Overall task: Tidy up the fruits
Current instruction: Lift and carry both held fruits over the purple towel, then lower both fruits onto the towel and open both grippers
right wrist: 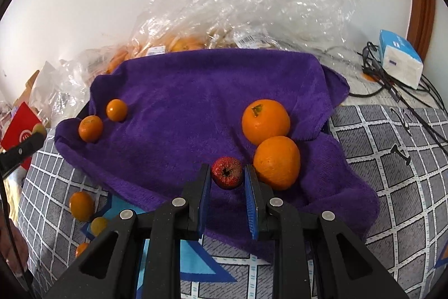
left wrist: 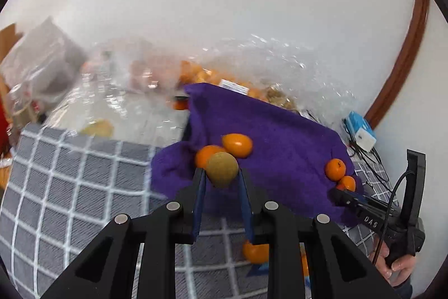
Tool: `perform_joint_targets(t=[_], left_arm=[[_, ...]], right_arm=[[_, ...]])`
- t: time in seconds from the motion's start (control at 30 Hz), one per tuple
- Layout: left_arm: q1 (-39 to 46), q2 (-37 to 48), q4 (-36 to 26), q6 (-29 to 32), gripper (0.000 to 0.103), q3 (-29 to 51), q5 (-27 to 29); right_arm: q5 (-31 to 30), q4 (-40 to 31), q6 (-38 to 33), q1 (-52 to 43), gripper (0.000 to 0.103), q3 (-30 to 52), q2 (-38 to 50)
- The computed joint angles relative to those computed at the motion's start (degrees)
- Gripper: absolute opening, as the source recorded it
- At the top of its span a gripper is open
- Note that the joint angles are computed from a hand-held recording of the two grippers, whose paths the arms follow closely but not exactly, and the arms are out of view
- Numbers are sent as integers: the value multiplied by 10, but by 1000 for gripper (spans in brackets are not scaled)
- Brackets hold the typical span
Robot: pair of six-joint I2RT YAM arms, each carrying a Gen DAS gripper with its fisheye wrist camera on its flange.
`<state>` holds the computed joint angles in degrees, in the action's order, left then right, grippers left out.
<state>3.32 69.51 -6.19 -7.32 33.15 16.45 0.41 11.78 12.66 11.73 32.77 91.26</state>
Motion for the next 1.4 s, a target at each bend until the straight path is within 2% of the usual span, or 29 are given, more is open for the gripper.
perform_joint_targets(t=[0.23, 0.5, 0.9, 1.0, 1.1, 1.2, 1.3, 1.4], left_arm=[[-71, 135, -35, -13, 23, 98, -45], [-100, 205, -54, -24, 23, 140, -77], [-124, 228, -36, -19, 23, 148, -125], [-130, 230, -36, -17, 23, 150, -136], [-133, 234, -40, -14, 30, 156, -132], [-134, 226, -45, -18, 36, 155, -126], [-131, 205, -45, -22, 43, 145, -119], [-123, 164, -42, -20, 45, 122, -112]], right_arm=[[30, -3, -7, 8, 23, 15, 17], [31, -2, -13, 7, 22, 12, 16], [30, 4, -12, 9, 26, 8, 16], [18, 1, -15, 6, 33, 5, 10], [22, 3, -12, 9, 41, 0, 3], [2, 5, -14, 0, 50, -7, -7], [-22, 4, -13, -4, 53, -17, -24], [-16, -7, -13, 8, 54, -26, -52]])
